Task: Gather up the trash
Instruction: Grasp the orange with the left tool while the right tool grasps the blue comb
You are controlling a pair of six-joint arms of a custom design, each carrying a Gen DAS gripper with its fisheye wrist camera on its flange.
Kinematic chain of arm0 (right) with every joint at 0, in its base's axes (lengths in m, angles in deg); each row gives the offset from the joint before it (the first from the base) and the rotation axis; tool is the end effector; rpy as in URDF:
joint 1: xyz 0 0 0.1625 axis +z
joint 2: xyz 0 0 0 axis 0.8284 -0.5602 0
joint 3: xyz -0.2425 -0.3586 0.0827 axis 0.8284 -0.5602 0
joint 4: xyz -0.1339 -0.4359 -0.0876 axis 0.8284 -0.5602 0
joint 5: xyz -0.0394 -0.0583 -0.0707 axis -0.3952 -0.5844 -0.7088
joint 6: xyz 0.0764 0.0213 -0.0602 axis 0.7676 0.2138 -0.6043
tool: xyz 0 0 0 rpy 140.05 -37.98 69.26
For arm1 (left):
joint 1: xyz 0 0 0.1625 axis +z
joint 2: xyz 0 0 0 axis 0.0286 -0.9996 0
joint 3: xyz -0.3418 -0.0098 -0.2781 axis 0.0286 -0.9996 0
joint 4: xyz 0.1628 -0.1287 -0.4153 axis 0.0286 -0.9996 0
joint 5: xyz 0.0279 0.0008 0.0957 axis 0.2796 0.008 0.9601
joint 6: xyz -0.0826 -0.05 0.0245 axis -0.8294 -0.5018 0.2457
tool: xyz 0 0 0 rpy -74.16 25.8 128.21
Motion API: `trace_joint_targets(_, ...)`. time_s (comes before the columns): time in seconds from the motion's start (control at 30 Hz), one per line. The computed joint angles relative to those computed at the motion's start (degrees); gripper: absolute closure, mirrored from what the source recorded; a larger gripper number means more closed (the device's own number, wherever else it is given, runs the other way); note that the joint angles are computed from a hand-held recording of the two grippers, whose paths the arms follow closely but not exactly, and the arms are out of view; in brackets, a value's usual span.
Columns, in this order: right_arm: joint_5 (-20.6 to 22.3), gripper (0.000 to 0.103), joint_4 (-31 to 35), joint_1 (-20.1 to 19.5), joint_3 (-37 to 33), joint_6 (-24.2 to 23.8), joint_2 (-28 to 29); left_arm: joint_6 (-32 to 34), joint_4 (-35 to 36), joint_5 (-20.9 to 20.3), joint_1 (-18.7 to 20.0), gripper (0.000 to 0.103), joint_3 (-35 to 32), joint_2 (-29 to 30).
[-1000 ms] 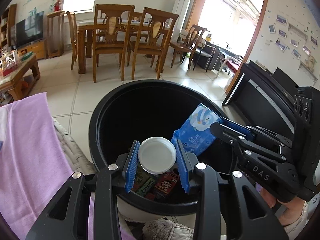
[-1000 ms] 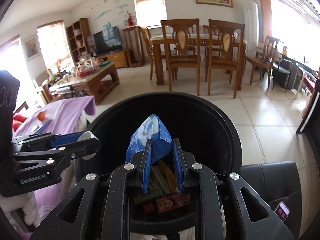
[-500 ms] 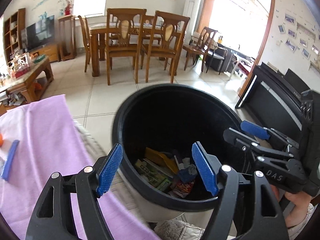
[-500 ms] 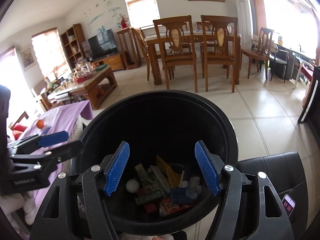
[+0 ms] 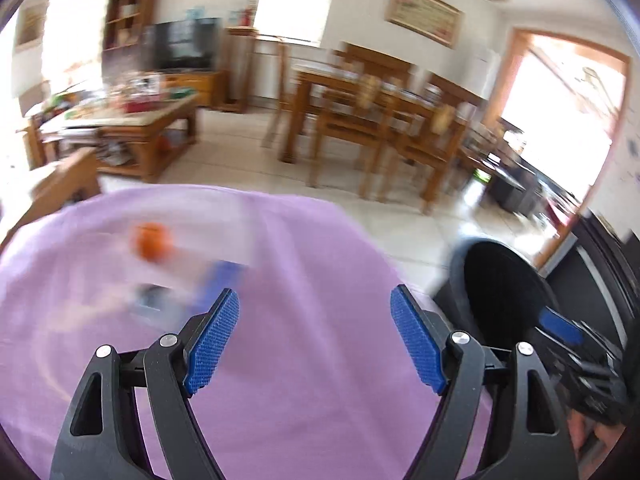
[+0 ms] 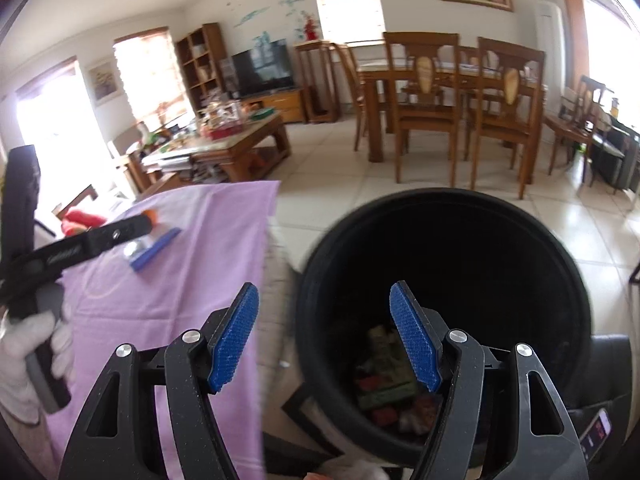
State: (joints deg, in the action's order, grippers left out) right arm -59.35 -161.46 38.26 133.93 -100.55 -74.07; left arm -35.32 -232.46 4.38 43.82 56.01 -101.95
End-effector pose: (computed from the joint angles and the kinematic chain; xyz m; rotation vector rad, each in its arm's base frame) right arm 0.1086 -0.3036 0.2151 0.2325 -2.2921 1.1168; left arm -0.2273 -0.4983 0.1171 0.8310 2.5244 -0.8363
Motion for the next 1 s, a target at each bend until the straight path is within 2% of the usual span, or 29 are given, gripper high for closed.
trace_joint_targets(0.07,-0.96,0.035,1.55,3.17,-2.91,1.65,3.89,1.58,0.58,2.71,3.04,0.025,-2.33,-0.12)
trace_joint_targets(0.23,-1.34,0.035,10.07,8.71,-12.0,6.94,12.53,3.57,5.0,5.28,8.49,0.028,-9.34,2.41)
trace_joint_targets(0.27,-1.5,0.035,11.64,9.45,-13.85,8.0,14.17,3.78,5.7,5.47,9.03,0.031,-9.47,2.42)
trace_joint_targets(0.33,-2.66,0.044,14.42,10.81,-17.36,9.85,17.25,4.39,9.53,5.47,10.35,0.044,-12.26,3.82)
trace_joint_targets(0.37,-3.11,0.045,16.55,11.27,-19.62,11.29,18.92,4.23,10.69,5.27,10.72,0.047,-12.86,4.13)
trace_joint_targets(0.4,-3.18,0.047,17.78,11.57,-20.93,12.33,20.03,3.85,12.37,4.44,11.28,0.054,-13.9,4.43)
trace_joint_targets(0.5,-2.77,0.052,23.47,11.36,-25.69,16.52,23.19,4.0,13.68,0.92,12.59,0.058,-14.15,4.03)
trace_joint_targets(0.6,-2.88,0.058,27.32,10.92,-29.35,19.48,26.01,5.92,13.72,-1.64,12.87,0.068,-13.41,3.67)
trace_joint_targets(0.67,-2.02,0.058,29.93,10.51,-31.45,21.45,27.54,7.97,12.46,-1.14,12.56,0.069,-12.65,3.59)
trace_joint_targets(0.8,-3.36,0.064,33.37,10.56,-35.33,23.91,31.09,6.81,12.73,-6.22,14.65,0.07,-12.95,2.56)
trace_joint_targets(0.87,-4.58,0.064,34.8,10.93,-37.3,25.24,32.99,7.01,11.06,-5.57,14.7,0.07,-12.11,2.27)
trace_joint_targets(0.97,-7.06,0.064,33.64,11.95,-39.5,24.58,36.01,5.85,9.35,-8.6,15.65,0.07,-11.08,0.12)
trace_joint_targets(1.0,-8.27,0.064,33.44,12.31,-40.21,24.05,36.92,6.28,7.81,-7.86,15.18,0.07,-10.3,-0.65)
